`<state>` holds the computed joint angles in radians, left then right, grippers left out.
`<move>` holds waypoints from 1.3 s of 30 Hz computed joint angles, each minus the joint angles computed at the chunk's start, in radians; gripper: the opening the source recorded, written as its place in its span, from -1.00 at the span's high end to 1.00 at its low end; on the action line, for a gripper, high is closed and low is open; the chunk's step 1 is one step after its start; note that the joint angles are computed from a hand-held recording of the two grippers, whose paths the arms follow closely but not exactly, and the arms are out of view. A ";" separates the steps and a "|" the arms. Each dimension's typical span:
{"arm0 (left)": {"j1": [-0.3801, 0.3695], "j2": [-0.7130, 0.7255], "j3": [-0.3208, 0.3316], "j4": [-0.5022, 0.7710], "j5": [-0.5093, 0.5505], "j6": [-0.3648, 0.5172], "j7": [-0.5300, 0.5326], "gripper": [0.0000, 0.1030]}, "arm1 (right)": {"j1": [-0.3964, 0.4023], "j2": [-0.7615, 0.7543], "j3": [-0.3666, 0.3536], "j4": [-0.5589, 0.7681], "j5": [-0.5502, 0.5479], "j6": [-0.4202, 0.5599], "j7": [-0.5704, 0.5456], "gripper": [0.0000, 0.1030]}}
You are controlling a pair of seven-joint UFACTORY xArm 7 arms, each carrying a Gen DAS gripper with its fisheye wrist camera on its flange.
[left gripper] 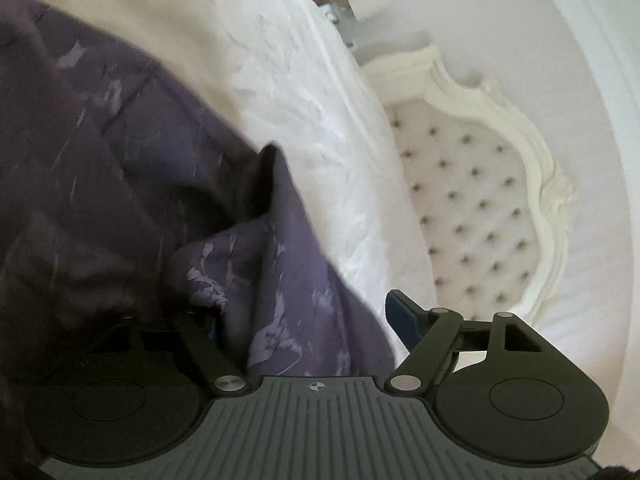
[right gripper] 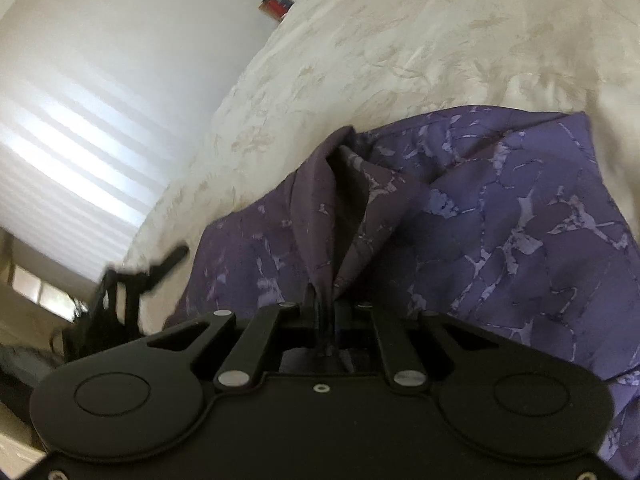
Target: Fold large clothes
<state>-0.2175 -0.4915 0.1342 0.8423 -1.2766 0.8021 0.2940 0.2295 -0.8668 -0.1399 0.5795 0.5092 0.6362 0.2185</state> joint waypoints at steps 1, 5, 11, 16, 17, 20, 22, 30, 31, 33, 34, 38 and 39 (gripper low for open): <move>-0.002 0.003 0.002 0.011 -0.013 -0.010 0.023 -0.46 | 0.007 0.015 0.007 0.012 -0.006 -0.002 -0.008 0.69; 0.000 -0.016 0.006 0.049 0.013 -0.026 0.162 -0.47 | 0.049 0.028 0.033 0.019 -0.036 -0.046 -0.091 0.58; 0.115 -0.083 -0.064 0.033 0.497 0.009 0.010 -0.47 | -0.088 0.037 0.162 0.008 -0.217 0.028 0.012 0.14; 0.105 -0.167 -0.029 0.012 0.752 0.145 0.084 -0.46 | -0.146 -0.029 0.172 -0.036 -0.302 0.036 0.098 0.00; 0.105 -0.179 -0.034 0.018 0.783 0.151 0.082 -0.47 | -0.144 -0.037 0.163 -0.037 -0.308 0.035 0.100 -0.06; 0.104 -0.278 -0.046 -0.021 0.814 0.074 0.051 -0.47 | -0.132 -0.070 0.163 -0.051 -0.319 -0.018 0.107 -0.06; 0.065 -0.318 -0.046 -0.027 0.787 0.017 0.027 -0.48 | -0.112 -0.106 0.170 -0.085 -0.320 -0.117 0.102 -0.06; -0.082 -0.278 -0.121 -0.036 0.845 -0.053 0.020 -0.49 | -0.067 0.038 0.191 -0.044 -0.378 -0.269 0.061 -0.05; -0.073 -0.266 -0.137 -0.042 0.875 -0.052 0.010 -0.49 | -0.086 0.057 0.205 -0.038 -0.394 -0.262 0.069 -0.05; -0.027 -0.269 -0.170 -0.067 0.963 -0.025 -0.023 -0.49 | -0.104 0.095 0.223 -0.030 -0.426 -0.237 0.071 -0.05; 0.001 -0.275 -0.180 -0.084 1.008 -0.006 -0.042 -0.49 | -0.098 0.101 0.230 -0.025 -0.432 -0.202 0.075 -0.05; -0.011 -0.340 -0.114 -0.167 1.027 -0.028 0.009 -0.51 | -0.073 0.122 0.255 -0.061 -0.465 -0.191 0.050 -0.09; -0.012 -0.348 -0.114 -0.170 1.033 -0.026 0.011 -0.51 | -0.079 0.120 0.273 -0.073 -0.481 -0.209 0.057 -0.11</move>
